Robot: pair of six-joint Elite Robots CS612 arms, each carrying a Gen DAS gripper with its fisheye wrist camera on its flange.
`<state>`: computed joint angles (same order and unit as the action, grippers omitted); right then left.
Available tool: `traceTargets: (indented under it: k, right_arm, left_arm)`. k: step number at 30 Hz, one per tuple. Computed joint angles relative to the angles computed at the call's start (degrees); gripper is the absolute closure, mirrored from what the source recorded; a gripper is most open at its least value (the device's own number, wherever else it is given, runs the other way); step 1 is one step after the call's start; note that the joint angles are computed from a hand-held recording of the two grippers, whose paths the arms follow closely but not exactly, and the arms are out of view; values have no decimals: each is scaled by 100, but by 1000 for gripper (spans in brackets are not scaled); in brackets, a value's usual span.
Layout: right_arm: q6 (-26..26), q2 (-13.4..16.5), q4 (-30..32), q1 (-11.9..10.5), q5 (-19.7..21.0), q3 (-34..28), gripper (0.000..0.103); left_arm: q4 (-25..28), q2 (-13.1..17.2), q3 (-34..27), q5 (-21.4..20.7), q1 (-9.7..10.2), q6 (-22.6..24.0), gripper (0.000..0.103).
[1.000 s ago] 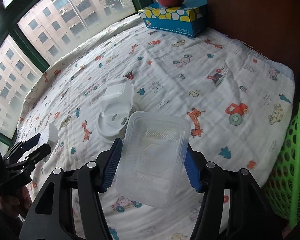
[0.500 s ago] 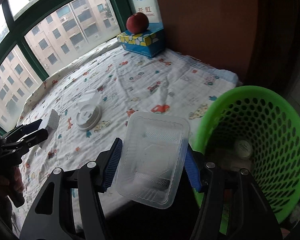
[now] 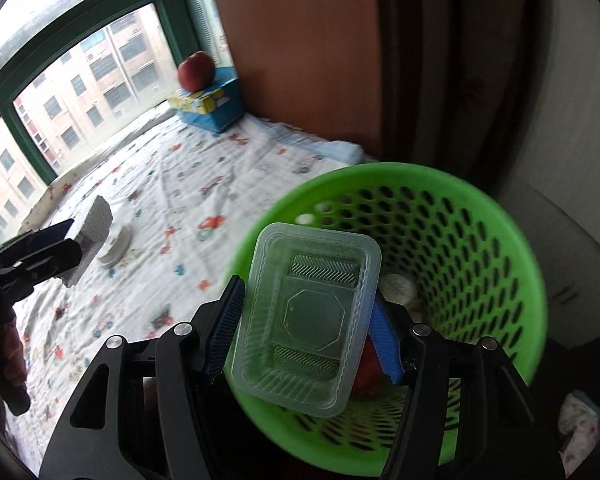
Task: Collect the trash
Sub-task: 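Carry the foam block and clear container into the green wastebasket and open both grippers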
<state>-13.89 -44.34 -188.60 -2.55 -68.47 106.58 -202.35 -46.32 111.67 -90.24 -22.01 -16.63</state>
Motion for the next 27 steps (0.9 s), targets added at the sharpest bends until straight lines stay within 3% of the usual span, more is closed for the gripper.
traceTargets:
  k: [9,14,27]
  right_arm:
    - [35,31,-82,-195,-94,1,43]
    - [100,52,-82,-281,-75,-9,35]
    - [177,1,-360,-496,5,177,29]
  left_arm:
    - [261,74,-361,-56,-181,105,34]
    - [394,131,-534,-80,-243,114,34]
    - [570,237,-778,-252,-393,151,34]
